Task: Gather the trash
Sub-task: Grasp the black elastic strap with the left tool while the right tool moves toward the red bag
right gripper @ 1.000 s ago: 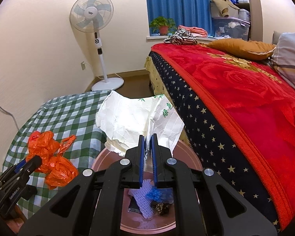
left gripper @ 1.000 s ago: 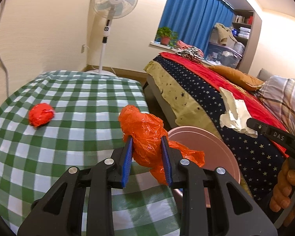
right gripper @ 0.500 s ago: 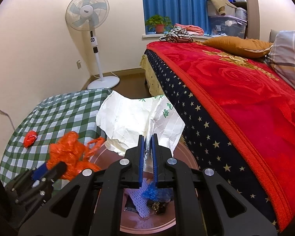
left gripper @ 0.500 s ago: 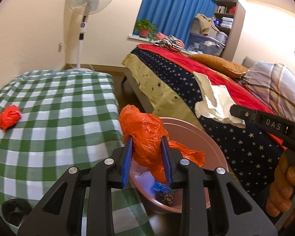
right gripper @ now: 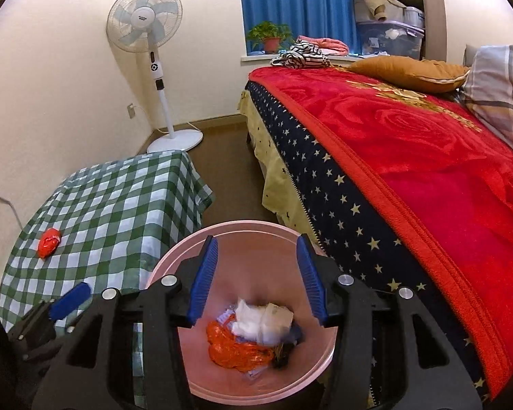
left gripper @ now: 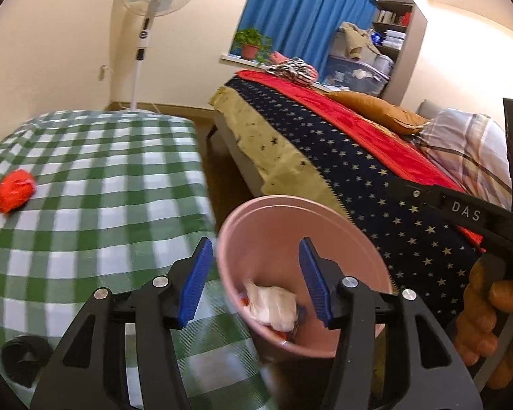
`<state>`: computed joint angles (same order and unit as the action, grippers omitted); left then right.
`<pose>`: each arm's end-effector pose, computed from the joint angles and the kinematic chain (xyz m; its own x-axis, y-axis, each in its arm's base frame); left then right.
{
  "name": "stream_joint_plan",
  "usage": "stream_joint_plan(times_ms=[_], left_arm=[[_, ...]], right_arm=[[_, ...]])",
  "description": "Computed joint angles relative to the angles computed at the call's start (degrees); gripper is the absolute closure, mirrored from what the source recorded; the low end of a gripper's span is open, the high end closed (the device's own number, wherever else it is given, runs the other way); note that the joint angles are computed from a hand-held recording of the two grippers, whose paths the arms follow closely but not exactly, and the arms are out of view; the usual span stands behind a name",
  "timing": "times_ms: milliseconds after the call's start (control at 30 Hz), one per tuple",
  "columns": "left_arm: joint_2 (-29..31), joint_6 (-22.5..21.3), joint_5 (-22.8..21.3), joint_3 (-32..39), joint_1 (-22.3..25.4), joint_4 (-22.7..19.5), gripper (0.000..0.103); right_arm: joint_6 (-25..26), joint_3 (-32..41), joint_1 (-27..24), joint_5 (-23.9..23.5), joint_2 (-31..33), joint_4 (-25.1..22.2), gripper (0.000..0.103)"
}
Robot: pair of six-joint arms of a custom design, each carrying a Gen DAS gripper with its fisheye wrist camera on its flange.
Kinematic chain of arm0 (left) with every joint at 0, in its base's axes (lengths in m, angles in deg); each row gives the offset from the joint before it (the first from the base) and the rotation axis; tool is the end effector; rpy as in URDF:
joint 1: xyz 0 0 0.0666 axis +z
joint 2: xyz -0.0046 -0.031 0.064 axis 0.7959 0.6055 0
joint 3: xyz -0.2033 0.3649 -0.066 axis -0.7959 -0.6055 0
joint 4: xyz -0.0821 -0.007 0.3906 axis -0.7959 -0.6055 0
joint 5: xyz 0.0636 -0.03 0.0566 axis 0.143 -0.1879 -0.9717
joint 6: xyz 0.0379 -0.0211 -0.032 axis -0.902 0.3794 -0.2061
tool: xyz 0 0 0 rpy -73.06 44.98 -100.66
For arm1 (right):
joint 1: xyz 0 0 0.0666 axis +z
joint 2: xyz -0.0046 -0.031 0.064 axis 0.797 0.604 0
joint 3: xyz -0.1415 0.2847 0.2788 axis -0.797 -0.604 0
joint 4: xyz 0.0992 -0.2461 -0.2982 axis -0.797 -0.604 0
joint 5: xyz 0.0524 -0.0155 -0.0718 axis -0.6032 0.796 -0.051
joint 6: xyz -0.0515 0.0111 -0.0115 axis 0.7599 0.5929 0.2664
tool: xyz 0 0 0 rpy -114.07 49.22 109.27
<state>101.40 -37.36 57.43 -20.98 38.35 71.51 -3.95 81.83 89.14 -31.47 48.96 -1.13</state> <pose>0.4570 -0.1350 0.3132 -0.5820 0.1552 -0.7983 0.5874 0.7590 -0.2806 0.3860 0.2528 0.3555 -0.4969 0.3562 -0.7913 0.4549 0.8835 0.1120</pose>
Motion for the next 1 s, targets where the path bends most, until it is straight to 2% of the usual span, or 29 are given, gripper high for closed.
stream_joint_plan(times_ms=[333, 500, 633, 767, 967, 1000], left_arm=[[-4.01, -1.98, -4.66, -2.62, 7.38, -2.23, 0.051], [-5.09, 0.36, -11.4, -4.46, 10.22, -1.68, 0.051], [-4.78, 2.94, -15.43, -5.11, 12.66, -2.77, 0.051], [-3.43, 4.71, -17.25, -4.21, 14.83, -6.25, 0.051], [-1.95, 6.01, -14.62, -3.31, 16.27, -10.22, 0.068], [-1.66, 5.94, -14.07, -3.05, 16.45, -10.78, 0.077]], right_arm=[[1.28, 1.05, 1.42, -1.29, 0.75, 1.58, 0.054], [3.38, 3.48, 3.52, -1.26, 2.34, 2.75, 0.054], [5.11, 5.66, 4.77, -1.79, 3.78, 3.4, 0.054], [6.47, 7.77, 5.43, -2.44, 5.16, 3.94, 0.054], [8.46, 10.56, 6.01, -3.43, 7.6, 4.07, 0.054], [8.64, 10.74, 6.05, -3.57, 7.86, 4.1, 0.054]])
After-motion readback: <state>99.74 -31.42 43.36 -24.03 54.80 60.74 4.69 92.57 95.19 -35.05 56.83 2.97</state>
